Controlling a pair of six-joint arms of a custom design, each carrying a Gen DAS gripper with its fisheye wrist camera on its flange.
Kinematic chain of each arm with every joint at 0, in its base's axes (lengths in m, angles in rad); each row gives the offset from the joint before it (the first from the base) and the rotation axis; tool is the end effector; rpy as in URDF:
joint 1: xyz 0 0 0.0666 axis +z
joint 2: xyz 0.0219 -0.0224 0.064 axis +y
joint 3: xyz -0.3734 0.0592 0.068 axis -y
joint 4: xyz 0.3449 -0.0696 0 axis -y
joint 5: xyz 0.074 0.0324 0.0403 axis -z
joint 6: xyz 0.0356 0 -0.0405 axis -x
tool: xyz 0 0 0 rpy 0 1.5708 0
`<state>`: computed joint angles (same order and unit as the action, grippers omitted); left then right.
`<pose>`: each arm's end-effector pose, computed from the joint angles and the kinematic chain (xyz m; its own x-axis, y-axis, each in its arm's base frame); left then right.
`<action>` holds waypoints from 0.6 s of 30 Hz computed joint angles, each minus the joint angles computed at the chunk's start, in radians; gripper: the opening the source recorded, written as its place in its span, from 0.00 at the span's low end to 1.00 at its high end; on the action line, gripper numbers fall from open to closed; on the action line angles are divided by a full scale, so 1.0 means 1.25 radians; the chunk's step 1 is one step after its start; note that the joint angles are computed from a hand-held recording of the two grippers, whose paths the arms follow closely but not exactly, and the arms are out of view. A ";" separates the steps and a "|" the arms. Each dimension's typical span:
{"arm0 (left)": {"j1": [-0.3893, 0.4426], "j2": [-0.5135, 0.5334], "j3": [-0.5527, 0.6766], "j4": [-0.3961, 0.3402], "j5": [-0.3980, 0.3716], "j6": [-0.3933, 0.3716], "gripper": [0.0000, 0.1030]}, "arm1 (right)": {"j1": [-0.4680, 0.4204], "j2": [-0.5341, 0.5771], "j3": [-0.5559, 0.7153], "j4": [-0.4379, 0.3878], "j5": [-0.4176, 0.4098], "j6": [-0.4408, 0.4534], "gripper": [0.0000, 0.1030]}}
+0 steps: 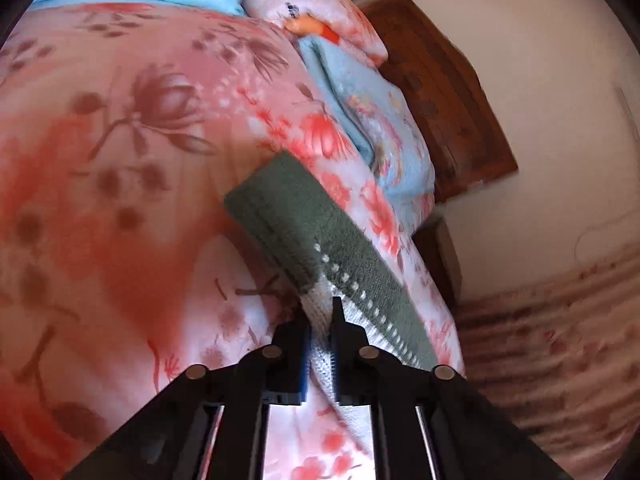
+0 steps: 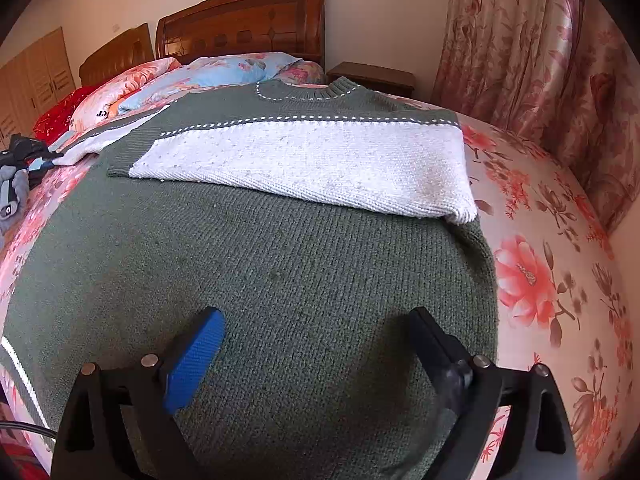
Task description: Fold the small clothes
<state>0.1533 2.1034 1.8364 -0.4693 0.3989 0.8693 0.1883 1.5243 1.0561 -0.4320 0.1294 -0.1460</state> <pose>0.6759 0.0900 0.2549 -0.5381 -0.7954 -0.2789 -0.4142 0.5377 -0.7343 0.4410 0.0790 0.2654 -0.7770 -0.0012 -0.6295 0.0063 0.9999 -0.0096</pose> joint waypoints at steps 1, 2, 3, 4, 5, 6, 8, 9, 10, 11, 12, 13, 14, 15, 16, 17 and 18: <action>-0.011 -0.033 -0.041 0.055 -0.025 0.004 1.00 | 0.000 0.000 0.000 0.000 0.000 0.000 0.92; -0.020 -0.061 -0.072 0.091 -0.031 -0.011 1.00 | 0.000 0.000 0.000 0.000 0.000 0.000 0.92; -0.033 -0.083 -0.088 0.111 -0.033 -0.029 1.00 | 0.000 0.000 0.000 0.000 0.000 0.000 0.92; -0.057 -0.114 -0.106 0.137 -0.031 -0.064 1.00 | 0.000 0.000 0.000 0.000 0.000 0.000 0.92; -0.081 -0.137 -0.115 0.158 -0.025 -0.099 1.00 | 0.000 0.000 0.000 0.000 0.000 0.000 0.92; -0.104 -0.155 -0.118 0.170 -0.014 -0.130 1.00 | 0.000 -0.001 -0.001 0.001 -0.001 0.001 0.92; -0.175 -0.188 -0.106 0.169 0.019 -0.227 1.00 | 0.000 0.000 0.001 -0.001 -0.001 0.001 0.92; -0.206 -0.192 -0.092 0.158 0.024 -0.265 1.00 | 0.001 0.000 0.001 -0.001 -0.001 0.000 0.93; -0.238 -0.189 -0.072 0.141 0.030 -0.299 1.00 | 0.001 0.000 0.000 -0.001 0.000 0.000 0.93; -0.285 -0.176 -0.038 0.112 0.046 -0.336 1.00 | 0.001 0.000 0.001 -0.002 0.000 0.000 0.93; -0.314 -0.166 -0.019 0.096 0.052 -0.355 1.00 | 0.000 0.001 0.002 -0.002 -0.001 0.001 0.93; -0.345 -0.155 -0.002 0.078 0.048 -0.377 1.00 | 0.000 0.001 0.002 -0.003 -0.002 0.002 0.93; -0.392 -0.138 0.020 0.047 0.021 -0.416 1.00 | -0.001 0.001 0.002 -0.004 -0.003 0.003 0.93; -0.421 -0.127 0.029 0.029 0.005 -0.434 1.00 | -0.001 0.001 0.003 -0.005 -0.003 0.004 0.93; -0.446 -0.105 0.052 0.003 -0.006 -0.447 1.00 | -0.001 0.001 0.003 -0.006 -0.003 0.006 0.92; -0.481 -0.071 0.086 -0.037 -0.024 -0.469 1.00 | -0.001 0.001 0.004 -0.007 -0.004 0.007 0.92; -0.506 -0.048 0.110 -0.074 -0.044 -0.485 1.00 | -0.001 0.001 0.005 -0.009 -0.005 0.008 0.93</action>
<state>-0.4797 2.0436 1.9734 -0.5616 0.3435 0.2626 0.1869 1.5261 1.0619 -0.4430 0.1227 -0.1354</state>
